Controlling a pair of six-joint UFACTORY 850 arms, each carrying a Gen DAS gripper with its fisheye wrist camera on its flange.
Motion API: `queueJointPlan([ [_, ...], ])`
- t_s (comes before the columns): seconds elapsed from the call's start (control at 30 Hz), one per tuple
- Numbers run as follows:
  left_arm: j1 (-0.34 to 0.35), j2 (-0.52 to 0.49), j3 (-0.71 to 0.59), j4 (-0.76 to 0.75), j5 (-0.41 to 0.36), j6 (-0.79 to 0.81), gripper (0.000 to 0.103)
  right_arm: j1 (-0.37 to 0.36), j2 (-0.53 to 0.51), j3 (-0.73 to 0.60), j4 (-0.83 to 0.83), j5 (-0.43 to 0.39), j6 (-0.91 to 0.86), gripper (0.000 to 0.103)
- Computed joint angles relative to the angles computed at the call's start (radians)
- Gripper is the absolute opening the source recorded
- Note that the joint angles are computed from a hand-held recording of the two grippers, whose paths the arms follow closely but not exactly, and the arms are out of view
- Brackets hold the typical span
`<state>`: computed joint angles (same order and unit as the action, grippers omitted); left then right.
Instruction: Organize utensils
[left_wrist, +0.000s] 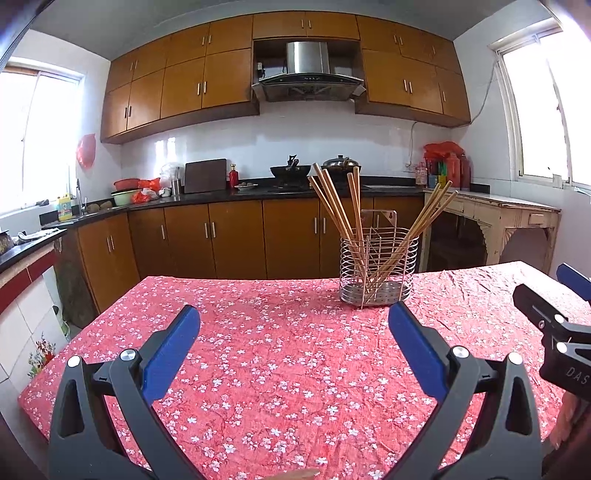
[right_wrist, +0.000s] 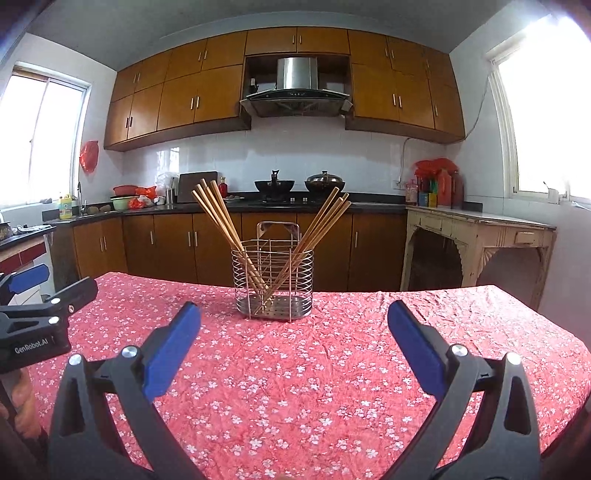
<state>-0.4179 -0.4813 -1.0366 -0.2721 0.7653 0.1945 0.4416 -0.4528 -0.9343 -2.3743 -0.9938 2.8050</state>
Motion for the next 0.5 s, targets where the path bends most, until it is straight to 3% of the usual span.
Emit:
queueJointPlan([
  [0.5,0.0,-0.001,-0.006,-0.006,-0.009,0.005,0.101,-0.014,0.002,0.003,-0.026,0.018,0.015,0.099],
])
